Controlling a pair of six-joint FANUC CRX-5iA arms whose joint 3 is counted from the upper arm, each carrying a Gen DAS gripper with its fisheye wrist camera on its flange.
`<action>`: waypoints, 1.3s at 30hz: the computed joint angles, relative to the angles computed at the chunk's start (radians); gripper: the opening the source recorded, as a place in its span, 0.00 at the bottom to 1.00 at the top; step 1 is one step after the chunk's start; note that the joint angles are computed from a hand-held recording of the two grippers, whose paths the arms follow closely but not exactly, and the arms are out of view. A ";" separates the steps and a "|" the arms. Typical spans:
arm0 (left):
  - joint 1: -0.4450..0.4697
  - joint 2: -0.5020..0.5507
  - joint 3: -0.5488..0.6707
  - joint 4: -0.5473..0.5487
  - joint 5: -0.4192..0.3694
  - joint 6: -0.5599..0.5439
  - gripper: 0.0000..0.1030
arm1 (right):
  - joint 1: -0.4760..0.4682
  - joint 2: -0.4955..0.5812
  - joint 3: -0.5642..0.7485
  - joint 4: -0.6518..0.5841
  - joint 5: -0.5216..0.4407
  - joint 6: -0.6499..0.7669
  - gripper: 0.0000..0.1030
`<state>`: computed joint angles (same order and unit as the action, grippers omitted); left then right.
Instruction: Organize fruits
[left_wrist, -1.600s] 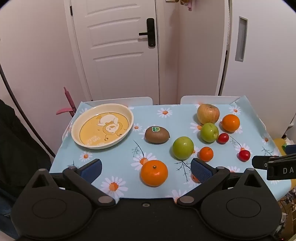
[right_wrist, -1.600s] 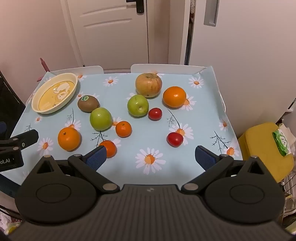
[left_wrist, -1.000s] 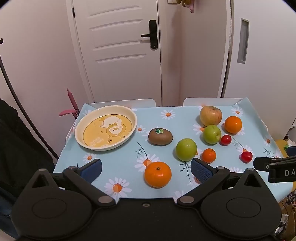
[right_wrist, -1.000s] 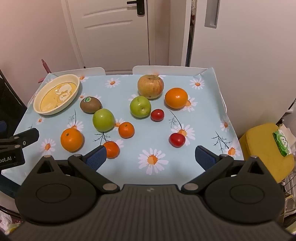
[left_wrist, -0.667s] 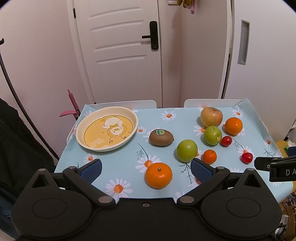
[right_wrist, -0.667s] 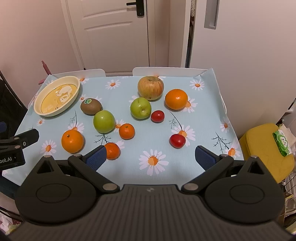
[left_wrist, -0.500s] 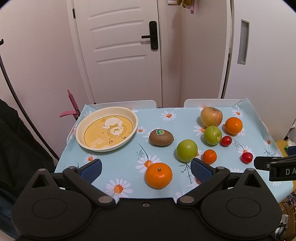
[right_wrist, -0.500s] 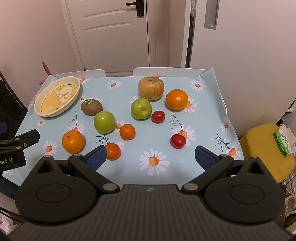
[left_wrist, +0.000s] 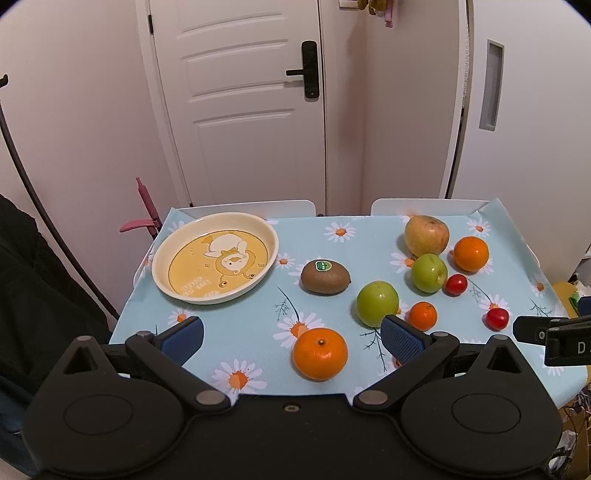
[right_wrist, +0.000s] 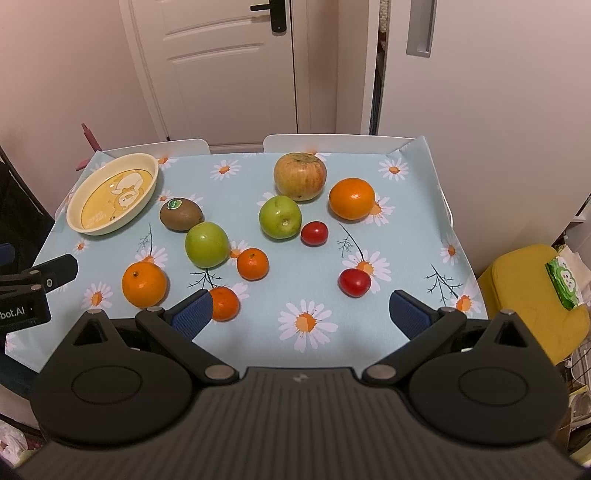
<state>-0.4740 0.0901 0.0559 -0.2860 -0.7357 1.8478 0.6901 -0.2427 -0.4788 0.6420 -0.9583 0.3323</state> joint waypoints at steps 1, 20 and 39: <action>0.000 0.001 0.000 0.000 0.000 0.000 1.00 | 0.000 -0.002 -0.003 0.000 0.001 -0.002 1.00; 0.006 0.008 0.008 0.005 -0.001 -0.004 1.00 | -0.005 0.012 0.009 -0.002 0.009 0.003 1.00; 0.002 0.015 0.017 0.006 -0.011 -0.020 1.00 | 0.002 0.016 0.010 0.000 0.009 -0.005 1.00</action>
